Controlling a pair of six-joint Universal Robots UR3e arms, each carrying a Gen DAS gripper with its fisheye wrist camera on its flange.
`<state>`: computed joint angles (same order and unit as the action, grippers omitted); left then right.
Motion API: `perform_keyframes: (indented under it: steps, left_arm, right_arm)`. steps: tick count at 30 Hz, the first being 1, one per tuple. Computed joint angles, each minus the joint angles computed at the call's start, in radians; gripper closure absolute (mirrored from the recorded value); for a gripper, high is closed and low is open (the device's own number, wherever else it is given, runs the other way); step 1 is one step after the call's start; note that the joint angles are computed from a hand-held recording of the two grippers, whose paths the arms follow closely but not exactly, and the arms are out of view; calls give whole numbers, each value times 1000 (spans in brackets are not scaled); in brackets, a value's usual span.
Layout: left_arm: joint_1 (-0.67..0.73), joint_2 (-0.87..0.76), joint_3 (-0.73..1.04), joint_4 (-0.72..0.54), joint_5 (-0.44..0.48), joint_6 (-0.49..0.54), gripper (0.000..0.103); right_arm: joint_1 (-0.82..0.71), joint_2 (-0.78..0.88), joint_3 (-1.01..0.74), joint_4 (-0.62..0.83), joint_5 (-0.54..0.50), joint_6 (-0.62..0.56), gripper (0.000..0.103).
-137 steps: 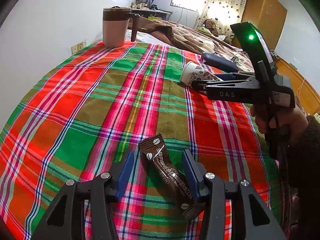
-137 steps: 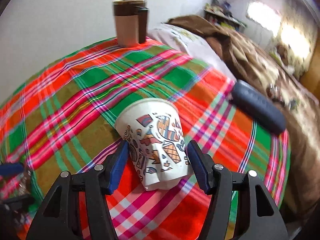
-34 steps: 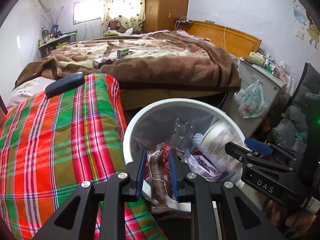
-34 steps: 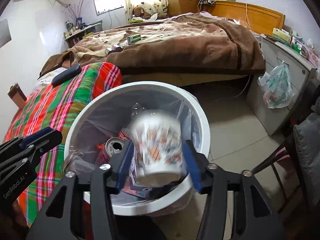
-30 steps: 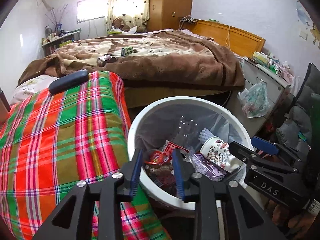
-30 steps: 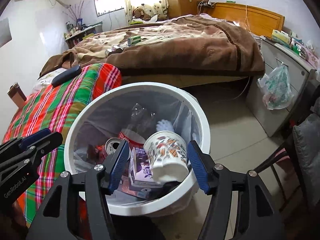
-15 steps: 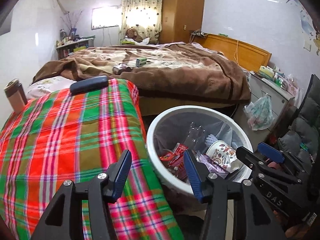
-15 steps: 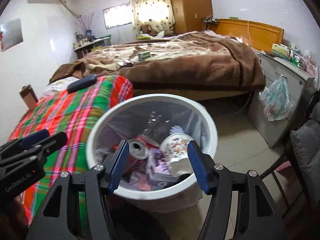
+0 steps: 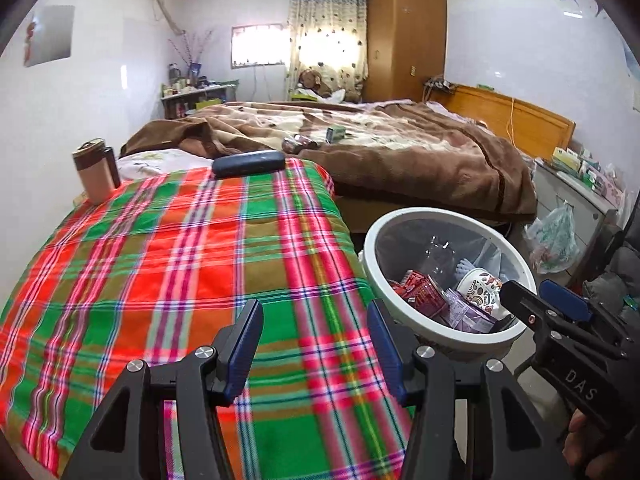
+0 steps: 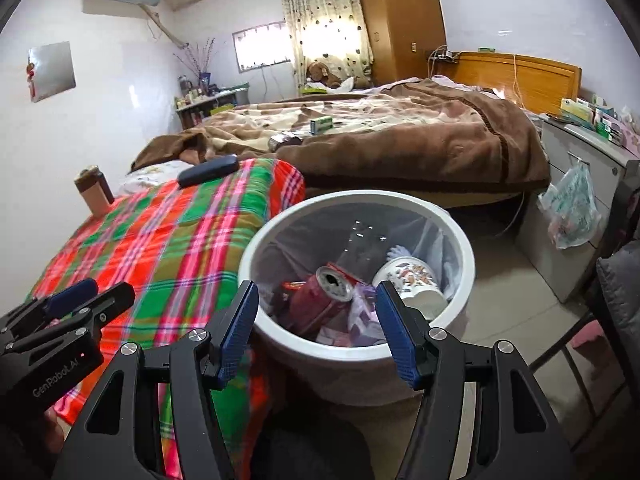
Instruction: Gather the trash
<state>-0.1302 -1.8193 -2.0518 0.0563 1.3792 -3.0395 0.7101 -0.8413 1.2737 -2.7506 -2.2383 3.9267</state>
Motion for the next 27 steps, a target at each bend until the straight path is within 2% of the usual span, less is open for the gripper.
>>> perform_keyframes:
  steps: [10,27]
  left_arm:
    - [4,56,-89,98,25,-11,49]
    - [2,65,-104,100,33,-14,49]
  right_arm:
    - [36,33,-40,-25,-51,-20,41]
    - [46,38,-39,-34,-60,-9,41]
